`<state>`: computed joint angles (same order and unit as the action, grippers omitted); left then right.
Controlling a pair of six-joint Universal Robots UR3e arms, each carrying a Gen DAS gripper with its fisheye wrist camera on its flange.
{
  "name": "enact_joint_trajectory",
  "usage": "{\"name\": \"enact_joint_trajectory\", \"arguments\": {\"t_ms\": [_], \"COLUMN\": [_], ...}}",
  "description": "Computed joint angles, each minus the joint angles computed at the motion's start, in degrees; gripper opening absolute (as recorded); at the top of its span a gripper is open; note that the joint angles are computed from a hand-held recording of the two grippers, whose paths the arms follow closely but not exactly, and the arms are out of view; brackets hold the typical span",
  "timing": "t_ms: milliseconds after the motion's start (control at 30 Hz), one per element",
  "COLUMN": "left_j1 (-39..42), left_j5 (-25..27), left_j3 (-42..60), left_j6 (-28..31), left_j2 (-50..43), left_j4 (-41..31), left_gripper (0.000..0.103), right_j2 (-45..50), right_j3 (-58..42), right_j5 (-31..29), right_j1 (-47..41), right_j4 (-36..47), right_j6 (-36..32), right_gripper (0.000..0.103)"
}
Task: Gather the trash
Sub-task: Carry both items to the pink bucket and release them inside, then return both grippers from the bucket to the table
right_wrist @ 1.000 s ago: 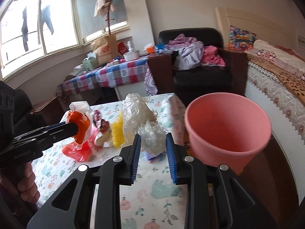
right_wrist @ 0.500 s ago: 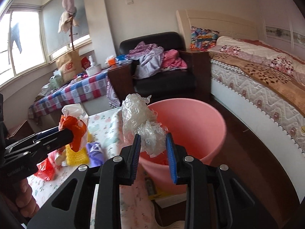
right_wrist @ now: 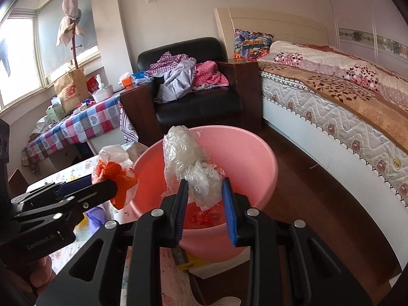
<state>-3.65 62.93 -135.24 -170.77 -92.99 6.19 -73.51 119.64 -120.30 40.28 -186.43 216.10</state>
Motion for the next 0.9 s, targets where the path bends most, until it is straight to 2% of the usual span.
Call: {"name": "enact_joint_trajectory", "arguments": {"t_ms": [433, 900], "left_j1": [-4.7, -4.1], "left_j5": [4.8, 3.8], "left_j3": [6.8, 6.5], "left_j6": [-1.0, -1.3], "left_j2": [-9.1, -6.9], "left_j4": [-0.1, -2.5], "left_gripper": [0.046, 0.050], "right_j2": [1.4, 1.4], "right_j3": [-1.0, -0.9], "right_j5": [0.7, 2.2], "right_j1": [-1.5, -2.8], "right_j4": [1.6, 3.7], "right_j6": [-0.2, 1.1], "right_gripper": [0.028, 0.030]}}
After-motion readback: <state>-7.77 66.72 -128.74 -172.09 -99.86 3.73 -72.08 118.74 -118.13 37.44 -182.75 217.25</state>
